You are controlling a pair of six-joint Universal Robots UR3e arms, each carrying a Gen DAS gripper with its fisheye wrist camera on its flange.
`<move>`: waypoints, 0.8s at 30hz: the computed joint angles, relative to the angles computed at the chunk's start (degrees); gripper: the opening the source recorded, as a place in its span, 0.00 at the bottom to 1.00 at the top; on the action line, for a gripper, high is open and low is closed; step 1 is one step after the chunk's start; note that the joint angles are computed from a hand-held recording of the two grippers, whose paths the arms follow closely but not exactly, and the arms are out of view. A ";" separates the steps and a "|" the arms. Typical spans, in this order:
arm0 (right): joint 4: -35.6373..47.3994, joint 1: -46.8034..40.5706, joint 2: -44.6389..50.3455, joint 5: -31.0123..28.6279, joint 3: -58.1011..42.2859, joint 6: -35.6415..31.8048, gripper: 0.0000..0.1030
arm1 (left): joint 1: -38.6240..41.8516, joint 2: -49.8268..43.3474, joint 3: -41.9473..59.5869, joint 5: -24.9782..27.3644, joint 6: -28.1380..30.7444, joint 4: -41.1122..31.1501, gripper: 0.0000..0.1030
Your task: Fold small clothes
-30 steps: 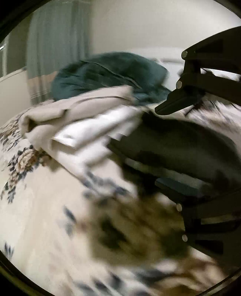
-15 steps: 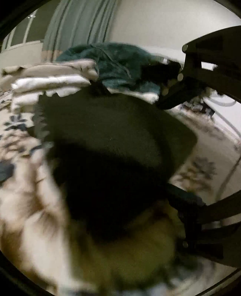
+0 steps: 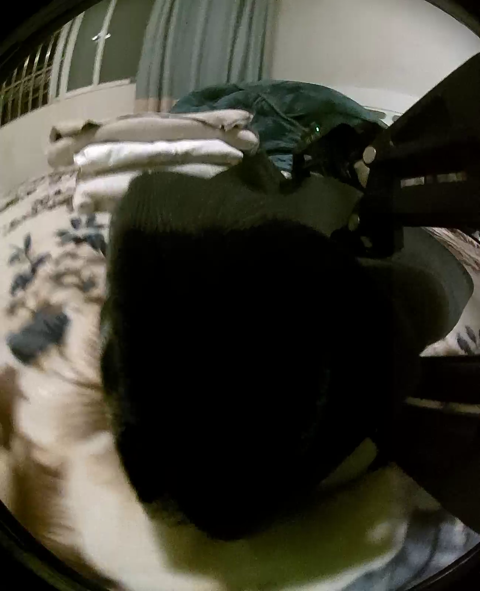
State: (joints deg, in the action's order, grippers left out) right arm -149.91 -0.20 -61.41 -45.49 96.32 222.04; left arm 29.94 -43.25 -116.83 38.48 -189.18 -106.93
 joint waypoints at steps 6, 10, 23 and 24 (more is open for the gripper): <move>-16.48 1.33 -9.66 -2.43 16.66 13.15 0.25 | 6.13 -12.20 15.83 -1.85 23.72 -20.60 0.20; -16.18 6.75 -23.26 -7.86 26.87 19.63 0.24 | 14.94 -26.02 34.17 4.88 49.80 -46.60 0.20; -8.70 34.45 -38.80 -20.05 37.13 48.60 0.52 | 18.07 -25.25 30.05 19.04 51.91 -40.49 0.43; -3.43 33.34 -41.77 -20.28 36.76 45.98 0.52 | 18.06 -25.28 29.58 17.90 50.90 -39.14 0.43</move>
